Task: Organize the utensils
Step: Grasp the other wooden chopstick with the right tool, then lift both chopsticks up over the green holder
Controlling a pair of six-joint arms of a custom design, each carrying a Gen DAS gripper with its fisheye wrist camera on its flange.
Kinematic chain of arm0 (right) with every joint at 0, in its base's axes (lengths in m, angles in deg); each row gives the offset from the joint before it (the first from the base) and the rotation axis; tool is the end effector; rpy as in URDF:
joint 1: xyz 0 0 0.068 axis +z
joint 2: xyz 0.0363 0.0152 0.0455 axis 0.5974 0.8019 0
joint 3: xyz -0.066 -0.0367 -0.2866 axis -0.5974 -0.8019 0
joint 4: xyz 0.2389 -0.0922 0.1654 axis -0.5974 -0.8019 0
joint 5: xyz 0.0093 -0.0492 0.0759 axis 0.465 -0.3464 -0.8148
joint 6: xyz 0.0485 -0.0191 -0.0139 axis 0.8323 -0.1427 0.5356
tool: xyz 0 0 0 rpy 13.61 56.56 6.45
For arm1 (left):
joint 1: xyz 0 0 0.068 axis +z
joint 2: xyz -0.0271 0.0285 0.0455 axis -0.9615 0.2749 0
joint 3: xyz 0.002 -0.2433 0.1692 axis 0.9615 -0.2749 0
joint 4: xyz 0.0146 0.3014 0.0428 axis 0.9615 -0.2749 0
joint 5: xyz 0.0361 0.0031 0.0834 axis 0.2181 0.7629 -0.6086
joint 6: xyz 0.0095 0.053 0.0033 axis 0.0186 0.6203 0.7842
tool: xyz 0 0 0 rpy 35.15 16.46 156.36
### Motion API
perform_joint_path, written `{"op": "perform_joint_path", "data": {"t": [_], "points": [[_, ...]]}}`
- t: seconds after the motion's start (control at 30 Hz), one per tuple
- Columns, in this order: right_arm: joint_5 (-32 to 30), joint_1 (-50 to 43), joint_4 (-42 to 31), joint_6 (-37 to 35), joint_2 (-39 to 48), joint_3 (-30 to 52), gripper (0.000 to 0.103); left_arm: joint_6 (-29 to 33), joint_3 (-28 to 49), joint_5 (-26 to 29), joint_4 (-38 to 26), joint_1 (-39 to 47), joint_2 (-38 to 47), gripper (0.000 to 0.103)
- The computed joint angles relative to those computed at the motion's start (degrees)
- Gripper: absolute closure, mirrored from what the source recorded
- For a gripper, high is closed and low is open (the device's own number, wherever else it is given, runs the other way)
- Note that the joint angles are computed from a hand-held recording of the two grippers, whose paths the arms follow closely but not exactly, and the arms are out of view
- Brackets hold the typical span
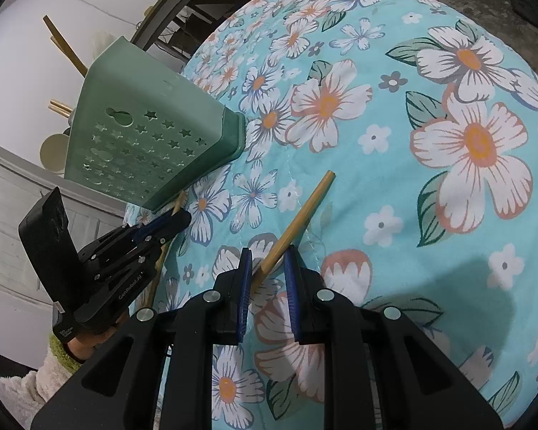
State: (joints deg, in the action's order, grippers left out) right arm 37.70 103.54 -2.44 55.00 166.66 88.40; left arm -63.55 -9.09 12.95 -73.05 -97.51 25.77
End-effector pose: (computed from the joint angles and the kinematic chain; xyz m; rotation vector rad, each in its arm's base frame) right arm 0.1158 0.2469 0.1146 0.4065 2.4963 0.8949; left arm 0.1927 -0.0864 0.1443 0.7713 2.4241 -0.1813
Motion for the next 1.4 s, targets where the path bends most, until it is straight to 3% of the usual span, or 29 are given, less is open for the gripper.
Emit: {"op": "perform_joint_path", "data": {"t": [0.37,0.5,0.63,0.83,1.13,1.3,1.4], "points": [[-0.57,1.07,-4.62,-0.66,-1.87,1.01,0.082,-0.48,-2.57,8.06,-9.50,4.33,-8.99,0.098],[-0.26,0.53,-7.58,-1.62,-2.00,2.66,0.070,1.18,-2.26,9.50,-9.82,6.12,-8.30,0.098],[0.47,-0.27,-10.32,-2.37,-2.49,3.82,0.066,2.67,-1.56,10.12,-10.86,6.96,-7.55,0.096],[0.90,-2.42,-11.27,-2.19,-3.57,3.21,0.066,2.00,-0.31,8.40,-10.22,4.87,-5.60,0.090],[2.22,-4.73,-11.23,-4.09,0.57,5.94,0.066,-1.16,0.22,4.05,-6.49,0.45,-2.13,0.089],[5.57,-3.75,-16.65,-5.43,4.11,10.34,0.080,-1.73,-0.11,2.66,-5.13,-0.55,-1.77,0.090],[6.61,-3.33,-17.56,-5.22,4.06,10.33,0.082,-2.16,-0.36,1.29,-4.76,-1.49,-2.31,0.098]]}}
